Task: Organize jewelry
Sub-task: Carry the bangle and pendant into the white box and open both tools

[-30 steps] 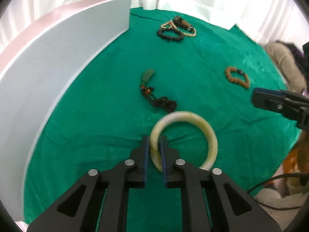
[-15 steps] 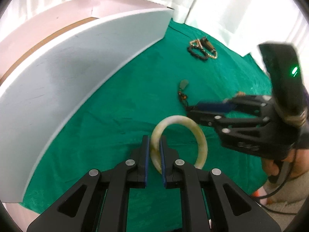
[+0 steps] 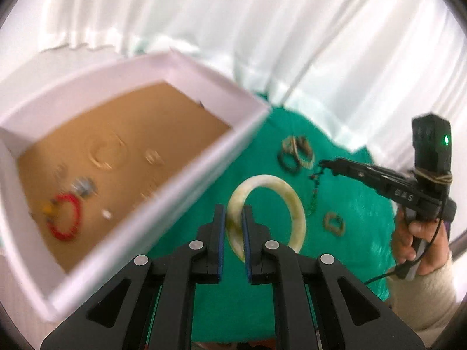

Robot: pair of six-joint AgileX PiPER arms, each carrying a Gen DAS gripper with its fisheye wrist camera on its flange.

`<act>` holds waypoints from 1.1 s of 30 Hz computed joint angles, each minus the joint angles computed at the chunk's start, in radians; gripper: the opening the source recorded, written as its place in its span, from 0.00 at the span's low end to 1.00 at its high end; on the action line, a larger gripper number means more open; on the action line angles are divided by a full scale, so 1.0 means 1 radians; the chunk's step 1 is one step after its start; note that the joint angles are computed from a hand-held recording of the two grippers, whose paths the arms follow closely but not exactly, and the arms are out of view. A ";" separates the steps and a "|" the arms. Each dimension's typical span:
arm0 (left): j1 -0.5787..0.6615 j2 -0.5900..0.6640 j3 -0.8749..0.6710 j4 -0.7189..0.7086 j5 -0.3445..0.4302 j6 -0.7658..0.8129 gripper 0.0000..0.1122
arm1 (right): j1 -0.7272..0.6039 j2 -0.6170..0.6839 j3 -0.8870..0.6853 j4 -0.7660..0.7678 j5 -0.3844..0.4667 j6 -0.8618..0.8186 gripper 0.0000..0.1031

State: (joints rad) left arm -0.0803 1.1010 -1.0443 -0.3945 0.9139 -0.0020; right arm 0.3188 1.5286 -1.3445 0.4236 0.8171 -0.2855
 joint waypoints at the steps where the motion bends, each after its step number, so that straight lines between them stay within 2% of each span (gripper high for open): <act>1: 0.054 0.004 -0.033 -0.016 0.032 0.026 0.08 | 0.002 0.017 -0.066 0.014 0.025 0.003 0.11; 3: 0.149 0.019 -0.100 -0.009 0.074 0.053 0.08 | 0.007 0.047 -0.176 0.042 0.060 0.003 0.11; 5: 0.202 0.038 -0.140 0.041 0.083 0.039 0.08 | 0.016 0.103 -0.284 0.065 0.080 0.004 0.11; 8: 0.268 0.097 -0.169 0.095 0.071 0.030 0.08 | 0.073 0.174 -0.404 0.038 0.086 0.060 0.11; 13: 0.350 0.196 -0.131 0.139 0.028 0.038 0.08 | 0.149 0.394 -0.632 0.040 0.149 0.117 0.11; 17: 0.342 0.256 -0.077 0.160 -0.018 0.022 0.09 | 0.212 0.509 -0.707 0.049 0.181 0.154 0.11; 21: 0.324 0.285 -0.071 0.173 -0.026 0.023 0.08 | 0.257 0.565 -0.690 0.061 0.143 0.165 0.14; 22: 0.307 0.283 -0.074 0.206 -0.029 -0.003 0.11 | 0.269 0.566 -0.678 0.050 0.125 0.174 0.27; 23: 0.299 0.278 -0.081 0.229 -0.026 -0.020 0.16 | 0.279 0.564 -0.677 0.036 0.116 0.190 0.35; 24: 0.288 0.265 -0.087 0.252 -0.025 -0.042 0.34 | 0.283 0.548 -0.657 0.026 0.101 0.204 0.44; 25: 0.279 0.253 -0.087 0.269 -0.031 -0.057 0.49 | 0.283 0.519 -0.625 0.025 0.082 0.210 0.43; 26: 0.263 0.229 -0.082 0.302 -0.045 -0.088 0.55 | 0.283 0.493 -0.601 0.020 0.066 0.211 0.43; 27: 0.241 0.207 -0.080 0.335 -0.052 -0.119 0.60 | 0.285 0.439 -0.551 -0.002 0.032 0.211 0.43; 29: 0.205 0.178 -0.083 0.364 -0.058 -0.149 0.63 | 0.289 0.360 -0.473 -0.050 -0.020 0.208 0.45; 31: 0.154 0.141 -0.076 0.380 -0.063 -0.176 0.69 | 0.297 0.251 -0.364 -0.127 -0.082 0.227 0.55; 33: 0.063 0.097 -0.057 0.428 -0.082 -0.237 0.74 | 0.308 0.139 -0.224 -0.229 -0.153 0.277 0.60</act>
